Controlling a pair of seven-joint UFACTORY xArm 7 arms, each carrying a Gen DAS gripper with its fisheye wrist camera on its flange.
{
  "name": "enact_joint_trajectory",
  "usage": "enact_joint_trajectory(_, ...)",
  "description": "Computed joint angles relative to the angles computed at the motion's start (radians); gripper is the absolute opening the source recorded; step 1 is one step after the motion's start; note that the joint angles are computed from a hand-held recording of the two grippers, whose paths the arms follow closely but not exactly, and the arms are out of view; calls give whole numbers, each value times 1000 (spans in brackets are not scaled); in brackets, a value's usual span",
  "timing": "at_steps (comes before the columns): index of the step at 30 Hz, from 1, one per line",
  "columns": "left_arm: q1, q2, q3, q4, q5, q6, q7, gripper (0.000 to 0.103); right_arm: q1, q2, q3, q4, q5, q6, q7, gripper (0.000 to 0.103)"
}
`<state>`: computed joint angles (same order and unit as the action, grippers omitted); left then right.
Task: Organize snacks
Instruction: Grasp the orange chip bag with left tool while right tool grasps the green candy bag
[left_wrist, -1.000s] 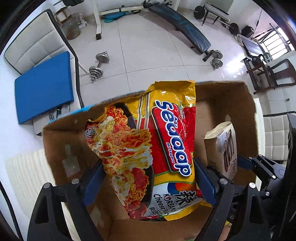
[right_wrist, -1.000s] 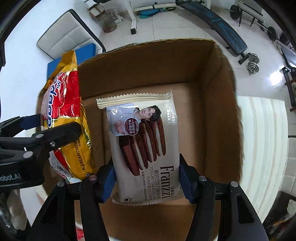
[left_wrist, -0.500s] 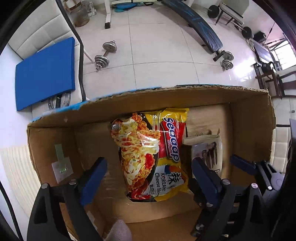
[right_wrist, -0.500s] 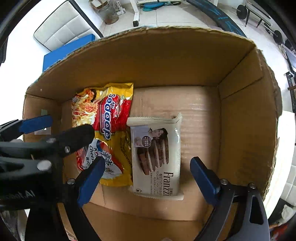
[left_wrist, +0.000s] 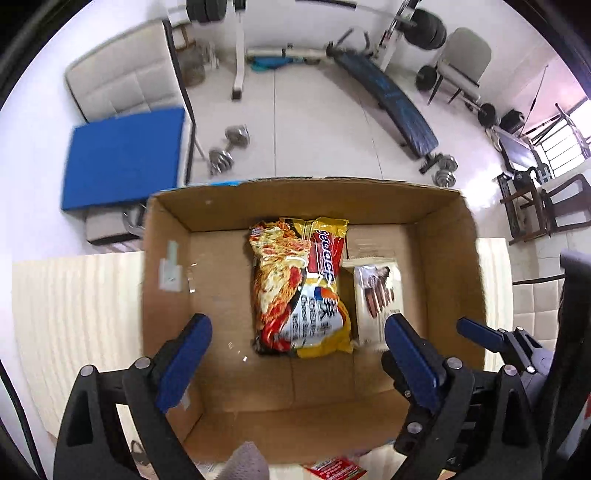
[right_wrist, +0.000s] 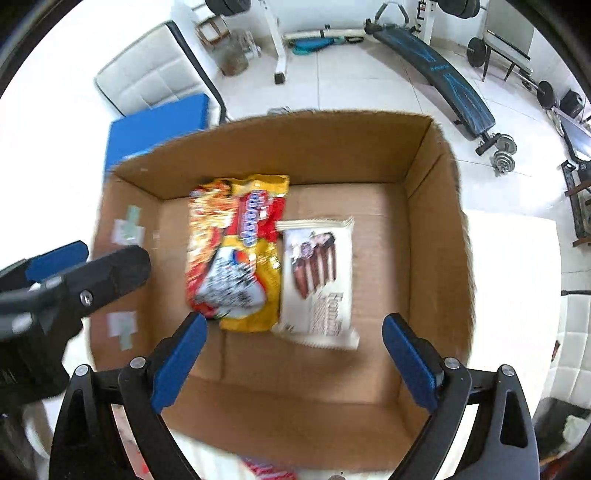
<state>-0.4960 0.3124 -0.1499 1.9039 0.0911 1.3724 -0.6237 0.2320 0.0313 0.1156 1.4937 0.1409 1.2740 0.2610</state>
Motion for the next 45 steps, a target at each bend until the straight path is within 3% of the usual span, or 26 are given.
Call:
enact_joint_trajectory(6, -21, -248, -34, -232, 46, -19, -92, 96, -12, -222, -14, -160, 58, 7, -23, 98)
enact_joint_trajectory(11, 5, -513, -93, -514, -10, 21, -215, 96, 2, -450, -28, -366, 162, 116, 13, 98)
enact_joint_trajectory(15, 18, -772, -126, -797, -156, 78, -323, 96, 29, -627, -30, -569, 245, 195, 49, 98)
enact_joint_trajectory(21, -14, -1095, -178, -1123, -401, 172, -495, 96, 51, -814, -32, -797, 336, 299, 125, 98)
enact_joint_trajectory(26, -48, -1302, -197, -1332, -567, 165, -613, 96, 62, -877, -13, -912, 379, 317, 182, 98)
enact_joint_trajectory(33, -83, -1367, -198, -1486, -654, 65, -646, 96, 93, -886, 17, -1021, 432, 256, 253, 98)
enact_joint_trajectory(42, -143, -1246, -186, -1531, -670, -38, -616, 96, 133, -848, 23, -1050, 423, 196, 318, 98)
enact_joint_trajectory(45, -162, -1209, -187, -1530, -673, -65, -623, 79, 141, -831, 29, -1053, 410, 183, 335, 97)
